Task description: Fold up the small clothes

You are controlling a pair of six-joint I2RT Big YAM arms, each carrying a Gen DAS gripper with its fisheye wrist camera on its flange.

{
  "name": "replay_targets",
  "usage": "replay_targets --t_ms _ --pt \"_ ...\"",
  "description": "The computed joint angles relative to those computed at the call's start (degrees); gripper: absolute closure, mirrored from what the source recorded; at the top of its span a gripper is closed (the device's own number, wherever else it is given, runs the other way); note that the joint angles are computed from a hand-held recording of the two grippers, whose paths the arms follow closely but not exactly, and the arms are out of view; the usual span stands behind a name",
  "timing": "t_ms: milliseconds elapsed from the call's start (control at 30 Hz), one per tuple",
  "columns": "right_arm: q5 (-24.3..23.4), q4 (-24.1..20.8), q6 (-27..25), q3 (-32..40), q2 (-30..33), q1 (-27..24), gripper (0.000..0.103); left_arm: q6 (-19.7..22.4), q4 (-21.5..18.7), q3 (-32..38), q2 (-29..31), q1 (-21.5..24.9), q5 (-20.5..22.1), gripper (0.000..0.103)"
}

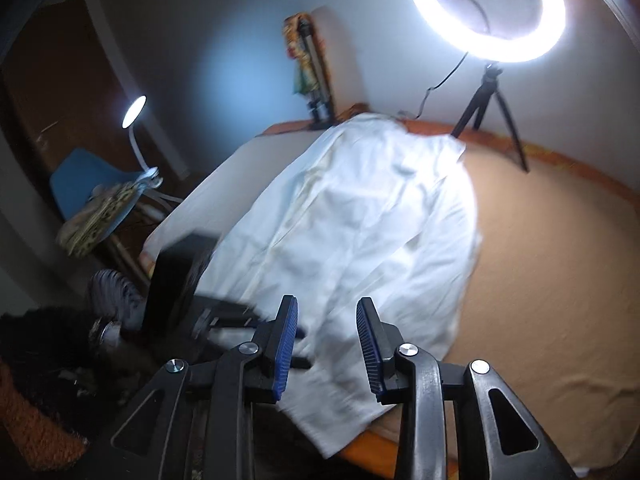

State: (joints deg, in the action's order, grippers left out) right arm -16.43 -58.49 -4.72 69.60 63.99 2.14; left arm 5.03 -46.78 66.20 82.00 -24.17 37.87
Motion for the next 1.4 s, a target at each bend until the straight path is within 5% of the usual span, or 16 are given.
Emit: replay_targets --t_ms 167,300,567,667,733,800,833,1133,1400 --pt "3.7 -0.2 -0.1 10.0 11.1 -3.0 0.070 -0.7 3.0 -2.0 -0.4 -0.6 -0.2 0.065" --pt "5.5 -2.1 1.5 19.7 21.6 -4.6 0.070 0.0 4.8 -2.9 -0.5 -1.0 -0.3 0.097" --pt "12.2 -11.4 1.7 42.3 43.6 -4.0 0.067 -2.0 6.9 -3.3 -1.3 -0.4 3.1 0.102" --pt "17.7 -14.1 0.8 48.6 49.3 -2.8 0.072 -1.9 6.6 -3.0 -1.5 -0.5 4.2 0.102" --pt "19.8 -16.5 0.7 52.6 52.6 -2.4 0.084 -1.0 6.4 -3.0 -1.6 -0.3 5.1 0.102" --pt "21.4 -18.2 0.4 55.2 55.0 -2.2 0.102 -0.9 6.8 -3.1 -1.6 -0.1 5.6 0.102" --pt "22.0 -18.1 0.4 55.5 55.4 -2.1 0.103 -0.8 6.7 -3.0 -1.3 0.0 5.9 0.102" --pt "20.6 -18.1 1.2 58.6 53.7 -0.5 0.103 0.4 4.7 -3.1 -2.9 3.3 9.3 0.103" --pt "20.4 -20.4 -1.3 65.9 60.9 3.6 0.103 1.1 3.0 -3.8 -2.4 5.2 7.2 0.103"
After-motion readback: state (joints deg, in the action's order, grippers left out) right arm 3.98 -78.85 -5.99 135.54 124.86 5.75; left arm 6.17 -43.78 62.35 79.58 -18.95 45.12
